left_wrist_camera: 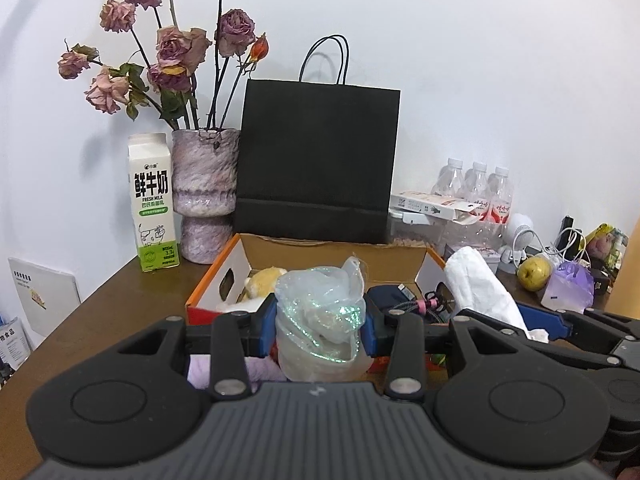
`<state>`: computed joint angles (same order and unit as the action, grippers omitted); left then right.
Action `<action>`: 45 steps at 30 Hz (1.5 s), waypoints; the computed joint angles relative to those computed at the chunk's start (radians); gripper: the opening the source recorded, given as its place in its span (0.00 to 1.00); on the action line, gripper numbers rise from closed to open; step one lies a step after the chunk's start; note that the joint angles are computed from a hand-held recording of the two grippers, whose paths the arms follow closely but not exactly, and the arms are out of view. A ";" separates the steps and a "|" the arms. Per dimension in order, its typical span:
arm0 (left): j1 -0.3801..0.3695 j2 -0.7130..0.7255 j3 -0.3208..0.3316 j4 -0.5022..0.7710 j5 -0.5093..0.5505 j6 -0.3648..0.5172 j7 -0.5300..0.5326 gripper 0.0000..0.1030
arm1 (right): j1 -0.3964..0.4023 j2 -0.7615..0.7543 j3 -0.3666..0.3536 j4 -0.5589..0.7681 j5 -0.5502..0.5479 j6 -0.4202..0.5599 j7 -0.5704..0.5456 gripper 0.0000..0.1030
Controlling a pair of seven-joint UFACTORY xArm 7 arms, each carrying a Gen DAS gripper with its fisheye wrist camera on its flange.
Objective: Organize objects
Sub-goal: 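Grasp the plastic bag with the left tool while the right tool carries the tissue to the box, then release the plastic bag into the box with the left tool while the right tool drops the tissue in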
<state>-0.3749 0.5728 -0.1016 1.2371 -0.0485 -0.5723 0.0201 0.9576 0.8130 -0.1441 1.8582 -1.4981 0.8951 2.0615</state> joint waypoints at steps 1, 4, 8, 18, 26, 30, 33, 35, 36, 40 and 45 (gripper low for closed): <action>-0.001 0.006 0.001 0.012 -0.002 0.004 0.000 0.40 | -0.004 0.002 -0.002 0.003 -0.003 -0.007 0.001 0.39; -0.002 0.026 0.001 0.047 -0.001 0.015 -0.003 0.40 | -0.016 0.011 -0.006 0.018 -0.004 -0.022 -0.005 0.39; -0.014 0.054 0.012 0.099 -0.015 0.036 0.002 0.40 | -0.028 0.022 -0.017 0.037 -0.002 -0.039 -0.017 0.39; -0.024 0.128 0.031 0.237 -0.023 0.119 -0.003 0.40 | -0.064 0.060 -0.044 0.098 0.029 -0.116 -0.056 0.40; -0.052 0.209 0.068 0.380 -0.044 0.199 -0.005 0.40 | -0.102 0.142 -0.082 0.223 0.125 -0.178 -0.156 0.40; -0.072 0.258 0.096 0.467 -0.057 0.245 -0.012 0.40 | -0.115 0.190 -0.111 0.292 0.189 -0.206 -0.213 0.40; -0.081 0.298 0.112 0.538 -0.058 0.284 -0.023 0.40 | -0.124 0.221 -0.134 0.336 0.236 -0.226 -0.250 0.40; -0.091 0.323 0.127 0.583 -0.059 0.308 -0.032 0.40 | -0.132 0.242 -0.147 0.367 0.268 -0.240 -0.276 0.40; -0.095 0.337 0.135 0.607 -0.058 0.322 -0.037 0.40 | -0.134 0.251 -0.154 0.381 0.284 -0.245 -0.288 0.40; -0.111 0.392 0.168 0.706 -0.055 0.376 -0.069 0.40 | -0.152 0.303 -0.173 0.458 0.359 -0.256 -0.355 0.40; -0.107 0.464 0.183 0.833 -0.023 0.454 -0.115 0.40 | -0.181 0.374 -0.188 0.571 0.469 -0.252 -0.456 0.40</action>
